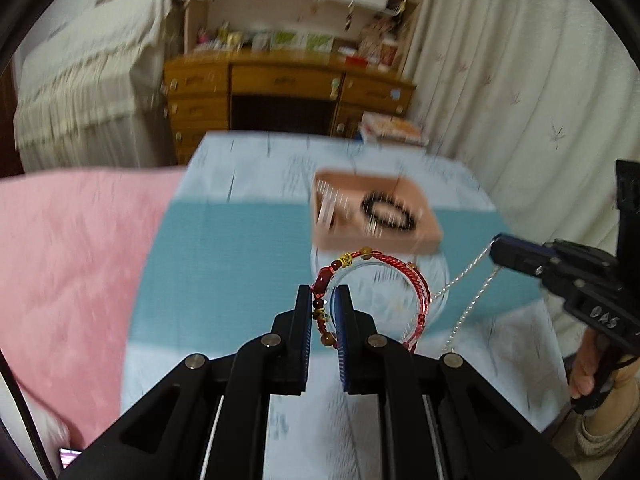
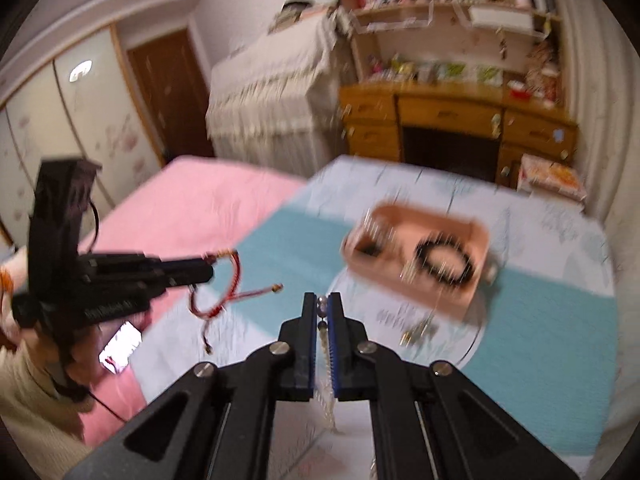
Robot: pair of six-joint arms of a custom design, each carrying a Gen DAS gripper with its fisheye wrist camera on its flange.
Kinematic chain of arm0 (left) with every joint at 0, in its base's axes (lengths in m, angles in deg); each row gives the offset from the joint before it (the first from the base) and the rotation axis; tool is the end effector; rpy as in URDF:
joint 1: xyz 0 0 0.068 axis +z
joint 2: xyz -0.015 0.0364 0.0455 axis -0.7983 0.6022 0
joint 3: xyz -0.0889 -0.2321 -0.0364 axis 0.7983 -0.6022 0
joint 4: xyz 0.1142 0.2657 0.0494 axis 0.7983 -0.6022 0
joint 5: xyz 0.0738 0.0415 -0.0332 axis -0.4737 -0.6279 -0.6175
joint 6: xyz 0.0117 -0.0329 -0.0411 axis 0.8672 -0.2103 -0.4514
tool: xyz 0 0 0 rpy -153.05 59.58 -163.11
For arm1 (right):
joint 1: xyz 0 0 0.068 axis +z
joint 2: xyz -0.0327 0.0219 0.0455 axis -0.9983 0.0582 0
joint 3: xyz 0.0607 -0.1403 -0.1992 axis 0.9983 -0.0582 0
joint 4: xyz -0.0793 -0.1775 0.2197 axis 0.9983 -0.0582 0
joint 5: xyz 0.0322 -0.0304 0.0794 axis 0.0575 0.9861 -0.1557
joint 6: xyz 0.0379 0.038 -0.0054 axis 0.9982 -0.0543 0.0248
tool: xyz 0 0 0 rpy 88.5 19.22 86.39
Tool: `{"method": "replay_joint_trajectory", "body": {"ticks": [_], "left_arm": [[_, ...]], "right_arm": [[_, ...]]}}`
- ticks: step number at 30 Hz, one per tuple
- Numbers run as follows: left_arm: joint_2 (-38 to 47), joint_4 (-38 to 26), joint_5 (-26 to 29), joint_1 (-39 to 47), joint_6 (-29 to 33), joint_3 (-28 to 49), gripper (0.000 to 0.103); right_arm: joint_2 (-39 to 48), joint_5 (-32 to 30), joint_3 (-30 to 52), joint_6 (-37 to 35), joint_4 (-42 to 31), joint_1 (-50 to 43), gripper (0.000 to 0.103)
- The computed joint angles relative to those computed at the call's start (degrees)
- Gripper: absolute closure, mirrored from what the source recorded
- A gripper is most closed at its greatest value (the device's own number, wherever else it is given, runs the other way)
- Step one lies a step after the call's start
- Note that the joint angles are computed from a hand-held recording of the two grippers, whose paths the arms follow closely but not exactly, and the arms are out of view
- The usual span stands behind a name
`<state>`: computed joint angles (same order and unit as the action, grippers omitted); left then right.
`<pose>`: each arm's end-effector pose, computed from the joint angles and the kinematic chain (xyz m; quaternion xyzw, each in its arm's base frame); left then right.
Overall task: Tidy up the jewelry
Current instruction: 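Carry the red bracelet and pearl necklace into the peach box while both tools release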
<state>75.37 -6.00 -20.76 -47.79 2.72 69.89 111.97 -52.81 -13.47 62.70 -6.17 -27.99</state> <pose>0.2560 0.0031 0.2653 0.2974 0.8838 -0.1958 0.3036 0.1405 0.1909 0.2559 0.0547 0.9002 0.1013 0.4199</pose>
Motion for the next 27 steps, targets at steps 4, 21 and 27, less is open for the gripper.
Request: {"method": "replay_joint_trajectory", "body": {"ticks": [4,21,27], "left_arm": [[3.3,5.0,-3.3,-7.7,-8.0,4.9,0.094],[33.7,26.3,-19.9,-26.7,-25.2,19.8,0.094],[41.1,27.8,-18.6,-26.7,-27.1,23.8,0.094]], "right_arm": [[-1.9,2.4,4.2,-4.1,-0.2,-5.3,0.098],[9.2,-7.0,3.8,-12.5,14.0,-29.1,0.098],[13.2,-7.0,1.9,-11.6,16.8,-31.6,0.098]]}}
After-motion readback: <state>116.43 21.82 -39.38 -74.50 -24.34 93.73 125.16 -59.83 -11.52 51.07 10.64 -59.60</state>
